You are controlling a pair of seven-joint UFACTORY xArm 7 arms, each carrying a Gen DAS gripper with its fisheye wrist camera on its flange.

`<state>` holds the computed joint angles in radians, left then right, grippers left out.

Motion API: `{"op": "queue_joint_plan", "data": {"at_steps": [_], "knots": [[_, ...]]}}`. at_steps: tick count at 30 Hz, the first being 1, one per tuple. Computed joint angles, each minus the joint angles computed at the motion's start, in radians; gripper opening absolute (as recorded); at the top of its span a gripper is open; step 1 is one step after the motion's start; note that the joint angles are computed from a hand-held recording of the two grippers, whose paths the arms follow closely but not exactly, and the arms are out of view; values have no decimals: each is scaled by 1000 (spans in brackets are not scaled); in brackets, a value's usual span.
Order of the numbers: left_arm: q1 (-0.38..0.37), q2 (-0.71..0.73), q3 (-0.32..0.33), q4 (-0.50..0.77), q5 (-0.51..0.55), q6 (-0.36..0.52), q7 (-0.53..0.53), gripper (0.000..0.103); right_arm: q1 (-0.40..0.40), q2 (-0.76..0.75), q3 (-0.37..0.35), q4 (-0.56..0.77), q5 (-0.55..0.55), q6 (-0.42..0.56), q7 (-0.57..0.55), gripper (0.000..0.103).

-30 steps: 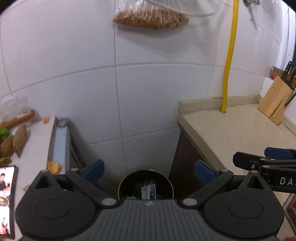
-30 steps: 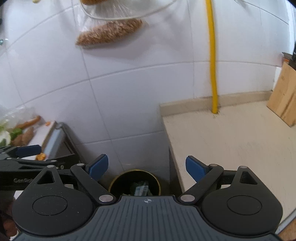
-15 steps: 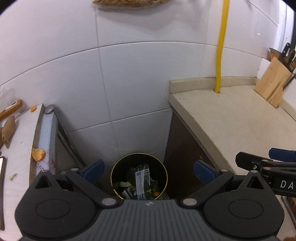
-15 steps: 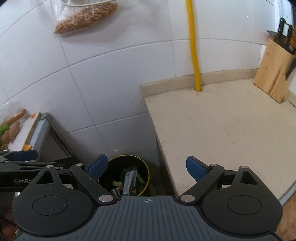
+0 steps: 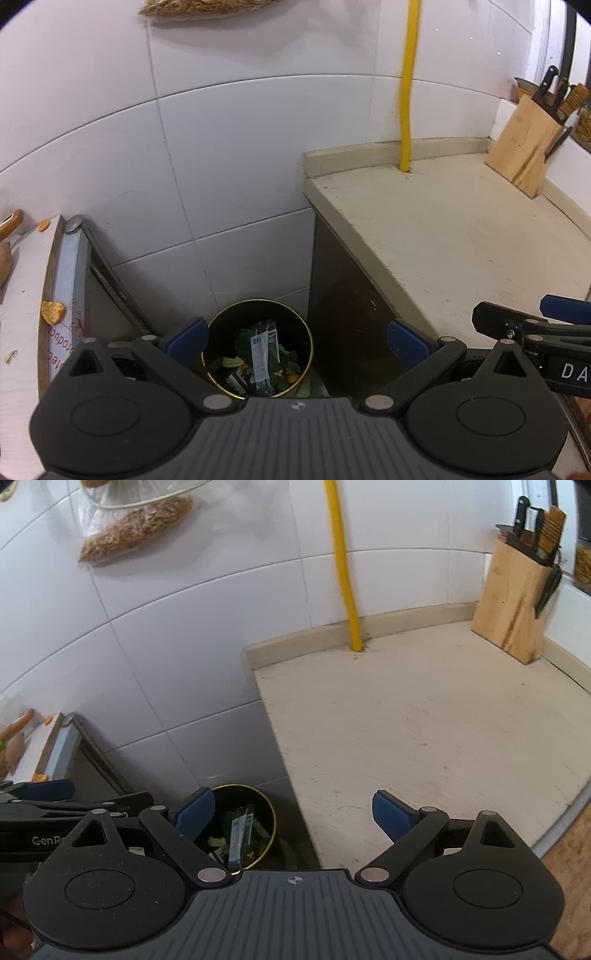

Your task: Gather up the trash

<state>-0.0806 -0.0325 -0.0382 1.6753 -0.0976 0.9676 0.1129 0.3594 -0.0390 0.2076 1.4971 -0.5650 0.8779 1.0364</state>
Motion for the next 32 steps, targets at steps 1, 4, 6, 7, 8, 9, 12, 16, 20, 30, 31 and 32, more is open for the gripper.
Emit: {"op": "queue_joint_plan", "data": {"at_steps": [1, 4, 6, 7, 8, 9, 12, 16, 20, 30, 31, 32], "knots": [[-1, -2, -1, -1, -1, 2, 0, 100, -1, -9, -1, -8, 0, 2, 4, 96], [-6, -3, -5, -2, 4, 7, -2, 99, -6, -30, 3, -30, 1, 4, 12, 96], [-9, 0, -7, 0, 4, 13, -6, 99, -10, -37, 6, -37, 4, 6, 12, 96], [-10, 1, -8, 2, 3, 17, -7, 99, -13, -41, 8, -40, 4, 8, 14, 96], [-11, 2, -8, 2, 1, 21, -10, 99, -15, -41, 9, -41, 6, 10, 13, 96], [-12, 2, -9, 2, 1, 22, -12, 99, -17, -45, 11, -44, 8, 12, 13, 96], [-15, 3, -10, 1, 5, 20, -14, 99, -23, -50, 13, -50, 15, 13, 12, 96], [-17, 5, -11, 4, 10, 24, -20, 99, -28, -52, 15, -52, 23, 14, 9, 96], [-19, 9, -12, 7, 18, 29, -27, 99, -30, -45, 17, -45, 30, 15, 5, 96], [-22, 11, -14, 5, 50, 27, -48, 99, -28, -43, 11, -46, 46, 4, -12, 96], [-22, 12, -14, 7, 49, 29, -49, 99, -29, -45, 11, -49, 48, 2, -15, 96], [-21, 13, -13, 8, 48, 29, -48, 99, -29, -45, 10, -49, 51, 0, -19, 97]]}}
